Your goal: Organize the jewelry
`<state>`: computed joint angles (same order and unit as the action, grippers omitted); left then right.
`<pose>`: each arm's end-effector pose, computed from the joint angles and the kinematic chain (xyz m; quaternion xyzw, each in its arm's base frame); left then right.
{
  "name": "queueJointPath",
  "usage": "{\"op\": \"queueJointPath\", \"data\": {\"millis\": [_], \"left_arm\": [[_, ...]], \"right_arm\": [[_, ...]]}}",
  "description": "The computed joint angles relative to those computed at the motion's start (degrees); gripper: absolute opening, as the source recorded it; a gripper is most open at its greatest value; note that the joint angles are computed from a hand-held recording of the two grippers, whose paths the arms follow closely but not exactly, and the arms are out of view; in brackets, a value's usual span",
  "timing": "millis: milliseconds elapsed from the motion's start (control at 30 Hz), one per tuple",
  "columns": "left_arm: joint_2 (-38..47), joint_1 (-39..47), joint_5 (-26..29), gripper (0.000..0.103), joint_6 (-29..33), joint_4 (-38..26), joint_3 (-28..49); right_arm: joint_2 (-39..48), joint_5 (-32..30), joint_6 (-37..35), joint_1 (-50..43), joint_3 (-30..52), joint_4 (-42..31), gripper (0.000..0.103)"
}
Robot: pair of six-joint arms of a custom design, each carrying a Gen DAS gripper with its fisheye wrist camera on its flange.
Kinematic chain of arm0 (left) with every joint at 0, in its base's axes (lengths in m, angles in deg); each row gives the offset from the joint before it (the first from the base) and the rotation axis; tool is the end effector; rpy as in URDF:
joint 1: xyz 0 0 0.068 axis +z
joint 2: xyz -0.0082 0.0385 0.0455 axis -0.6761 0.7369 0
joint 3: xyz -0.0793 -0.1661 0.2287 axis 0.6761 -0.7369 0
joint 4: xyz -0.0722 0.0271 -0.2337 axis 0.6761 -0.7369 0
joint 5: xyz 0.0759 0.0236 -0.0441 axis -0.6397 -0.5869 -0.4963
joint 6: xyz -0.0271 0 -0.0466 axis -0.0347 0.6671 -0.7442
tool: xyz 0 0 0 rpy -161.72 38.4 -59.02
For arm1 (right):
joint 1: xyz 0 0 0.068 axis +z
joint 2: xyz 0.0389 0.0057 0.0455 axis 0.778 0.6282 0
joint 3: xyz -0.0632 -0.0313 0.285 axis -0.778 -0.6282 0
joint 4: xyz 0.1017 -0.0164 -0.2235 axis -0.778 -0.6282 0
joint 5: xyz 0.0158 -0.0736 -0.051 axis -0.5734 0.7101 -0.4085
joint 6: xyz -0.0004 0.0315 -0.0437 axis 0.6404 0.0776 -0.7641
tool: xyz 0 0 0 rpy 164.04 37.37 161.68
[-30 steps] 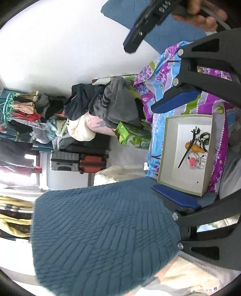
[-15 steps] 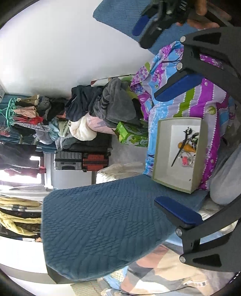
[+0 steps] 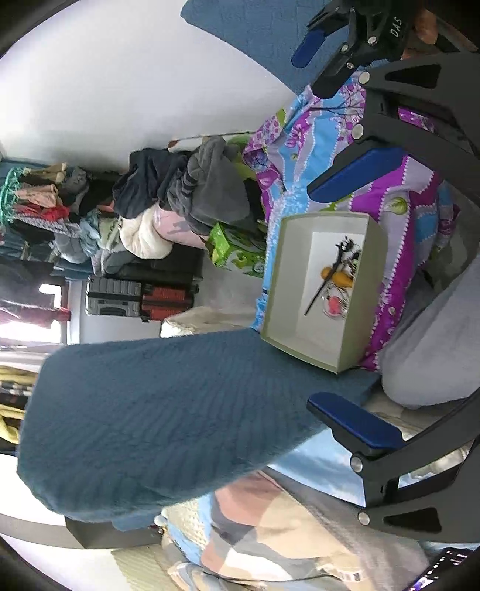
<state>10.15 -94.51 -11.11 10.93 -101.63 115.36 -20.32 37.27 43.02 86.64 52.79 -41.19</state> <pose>0.1310 -0.1288 0.3125 -0.1085 0.8934 -0.0015 0.4360 0.1916 0.1337 0.3227 -0.1628 0.8673 0.1607 0.4422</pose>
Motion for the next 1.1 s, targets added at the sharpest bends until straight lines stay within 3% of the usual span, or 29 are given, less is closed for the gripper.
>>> {"op": "queueJointPath", "data": {"millis": [333, 1100], "left_arm": [[-0.98, -0.43, 1.03, 0.102, -3.61, -0.78, -3.69], [1.09, -0.20, 4.48, 0.102, -4.79, 0.63, -6.62]], "right_arm": [[0.82, 3.47, 2.09, 4.06, -2.45, 1.00, 0.103], [0.70, 5.05, 3.68, 4.34, -4.74, 1.35, 0.103]]}}
